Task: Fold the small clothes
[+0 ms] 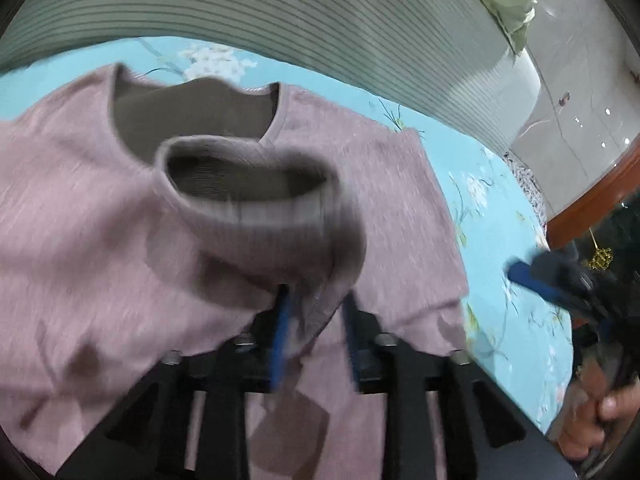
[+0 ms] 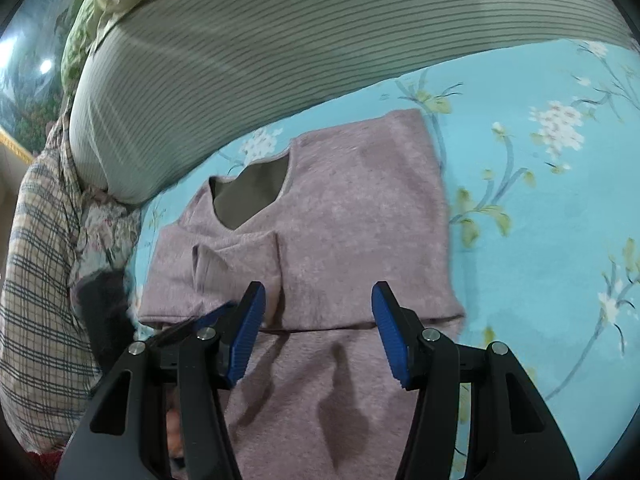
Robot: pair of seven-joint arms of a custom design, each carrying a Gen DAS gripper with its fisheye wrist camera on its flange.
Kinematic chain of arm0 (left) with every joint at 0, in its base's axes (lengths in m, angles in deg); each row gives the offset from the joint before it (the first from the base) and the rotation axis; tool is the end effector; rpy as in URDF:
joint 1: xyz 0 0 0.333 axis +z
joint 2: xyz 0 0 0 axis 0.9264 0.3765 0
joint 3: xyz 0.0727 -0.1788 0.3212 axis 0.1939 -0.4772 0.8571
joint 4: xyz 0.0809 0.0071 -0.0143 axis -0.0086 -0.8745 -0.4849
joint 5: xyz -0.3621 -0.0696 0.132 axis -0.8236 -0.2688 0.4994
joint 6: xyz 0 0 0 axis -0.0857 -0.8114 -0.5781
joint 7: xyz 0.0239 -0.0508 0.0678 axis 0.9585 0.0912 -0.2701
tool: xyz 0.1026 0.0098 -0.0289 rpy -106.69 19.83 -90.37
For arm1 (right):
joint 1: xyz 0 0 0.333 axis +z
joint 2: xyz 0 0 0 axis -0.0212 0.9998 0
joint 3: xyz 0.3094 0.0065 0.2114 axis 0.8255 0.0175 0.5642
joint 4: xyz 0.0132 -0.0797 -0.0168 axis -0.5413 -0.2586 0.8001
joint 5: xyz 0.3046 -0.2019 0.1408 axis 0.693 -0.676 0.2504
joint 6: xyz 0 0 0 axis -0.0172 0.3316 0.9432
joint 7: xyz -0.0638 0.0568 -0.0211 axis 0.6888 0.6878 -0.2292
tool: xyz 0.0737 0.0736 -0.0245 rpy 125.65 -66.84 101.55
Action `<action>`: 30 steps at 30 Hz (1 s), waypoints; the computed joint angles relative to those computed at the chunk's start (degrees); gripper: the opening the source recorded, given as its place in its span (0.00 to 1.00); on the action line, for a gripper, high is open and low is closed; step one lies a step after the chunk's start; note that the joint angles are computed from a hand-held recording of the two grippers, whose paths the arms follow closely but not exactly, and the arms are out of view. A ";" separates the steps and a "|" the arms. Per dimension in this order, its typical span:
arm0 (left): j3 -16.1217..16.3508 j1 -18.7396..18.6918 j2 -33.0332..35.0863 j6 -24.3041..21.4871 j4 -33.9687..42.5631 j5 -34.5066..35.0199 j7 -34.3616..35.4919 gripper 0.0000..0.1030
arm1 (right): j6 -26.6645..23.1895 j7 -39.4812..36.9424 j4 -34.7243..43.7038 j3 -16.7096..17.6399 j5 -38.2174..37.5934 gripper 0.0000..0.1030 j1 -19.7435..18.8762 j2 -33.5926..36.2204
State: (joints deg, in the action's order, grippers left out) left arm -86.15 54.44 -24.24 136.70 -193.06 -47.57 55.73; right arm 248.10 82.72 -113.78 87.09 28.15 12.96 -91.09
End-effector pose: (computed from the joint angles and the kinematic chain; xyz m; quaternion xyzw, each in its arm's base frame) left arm 0.5151 -0.2518 0.4177 0.5324 -0.7793 0.3255 0.0580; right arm 0.3058 0.1711 0.5007 -0.4268 0.8392 -0.1244 0.3133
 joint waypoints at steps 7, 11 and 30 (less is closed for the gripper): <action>3.28 1.31 -8.43 -0.54 -9.73 1.26 -2.22 0.42 | 3.41 -6.28 5.01 -1.85 0.56 0.55 3.19 11.17; 5.83 3.19 -10.05 1.44 -12.89 2.43 -5.17 0.40 | 3.95 -10.64 8.15 -0.65 -1.17 0.64 4.70 14.55; 7.97 9.01 -6.47 9.99 -12.20 20.69 -26.02 0.28 | -1.43 17.86 13.06 1.93 -32.56 0.06 -6.92 8.63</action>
State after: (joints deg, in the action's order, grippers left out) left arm -78.18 63.45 -30.71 146.69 -205.26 -26.87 29.71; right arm 246.66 100.59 -100.72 89.02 -4.41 6.04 -82.46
